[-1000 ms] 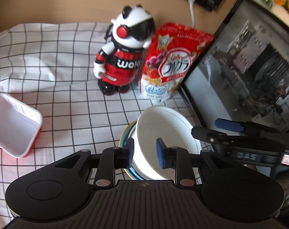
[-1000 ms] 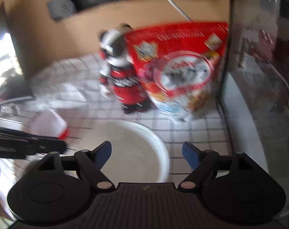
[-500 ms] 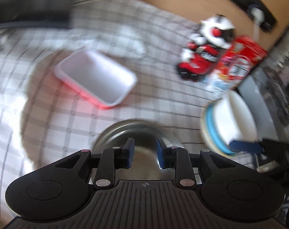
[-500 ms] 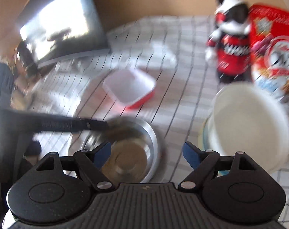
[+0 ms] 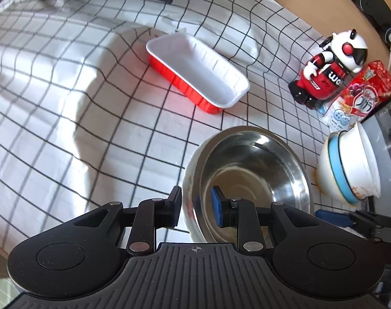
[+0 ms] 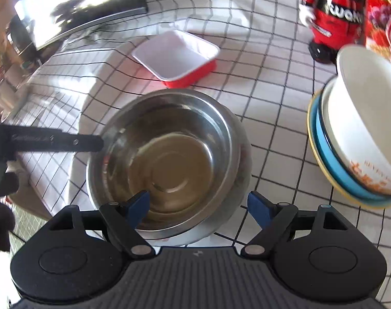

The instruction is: Organize plates and bowls

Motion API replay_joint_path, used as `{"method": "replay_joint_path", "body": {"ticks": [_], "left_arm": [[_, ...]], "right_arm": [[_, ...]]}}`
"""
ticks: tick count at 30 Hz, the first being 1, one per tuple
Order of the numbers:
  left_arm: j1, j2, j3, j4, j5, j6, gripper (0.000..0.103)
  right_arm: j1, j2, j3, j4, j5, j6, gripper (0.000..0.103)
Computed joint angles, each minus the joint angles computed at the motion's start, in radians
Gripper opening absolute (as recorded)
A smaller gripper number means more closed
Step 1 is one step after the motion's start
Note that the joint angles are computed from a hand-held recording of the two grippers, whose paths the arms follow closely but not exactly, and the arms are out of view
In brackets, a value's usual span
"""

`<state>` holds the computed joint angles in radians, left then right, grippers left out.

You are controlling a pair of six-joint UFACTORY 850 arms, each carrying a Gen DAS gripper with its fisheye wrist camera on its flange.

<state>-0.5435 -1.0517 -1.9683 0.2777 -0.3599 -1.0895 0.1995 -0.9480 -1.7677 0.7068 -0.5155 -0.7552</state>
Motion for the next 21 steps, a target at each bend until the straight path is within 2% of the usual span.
{"method": "replay_joint_path", "body": {"ticks": [3, 5, 8, 11, 15, 21], "left_arm": [[0.007, 0.0, 0.019, -0.067, 0.042, 0.027, 0.027], [0.008, -0.02, -0.009, -0.064, 0.009, 0.017, 0.027], [0.008, -0.05, -0.049, -0.067, -0.038, 0.014, 0.033], [0.01, -0.078, -0.088, -0.146, -0.065, 0.102, 0.033], [0.021, -0.136, -0.167, -0.364, -0.112, 0.325, 0.029], [0.03, -0.207, -0.296, -0.403, -0.212, 0.386, 0.029]], "right_arm": [[-0.001, -0.023, -0.022, -0.023, -0.002, 0.064, 0.084], [0.0, -0.035, -0.031, -0.032, 0.004, 0.08, 0.084], [0.003, -0.058, -0.054, -0.048, -0.006, 0.117, 0.083], [0.002, -0.088, -0.089, -0.046, -0.048, 0.139, 0.083], [0.0, -0.117, -0.126, -0.011, -0.107, 0.102, 0.083], [0.002, -0.145, -0.166, -0.01, -0.112, 0.127, 0.083]]}}
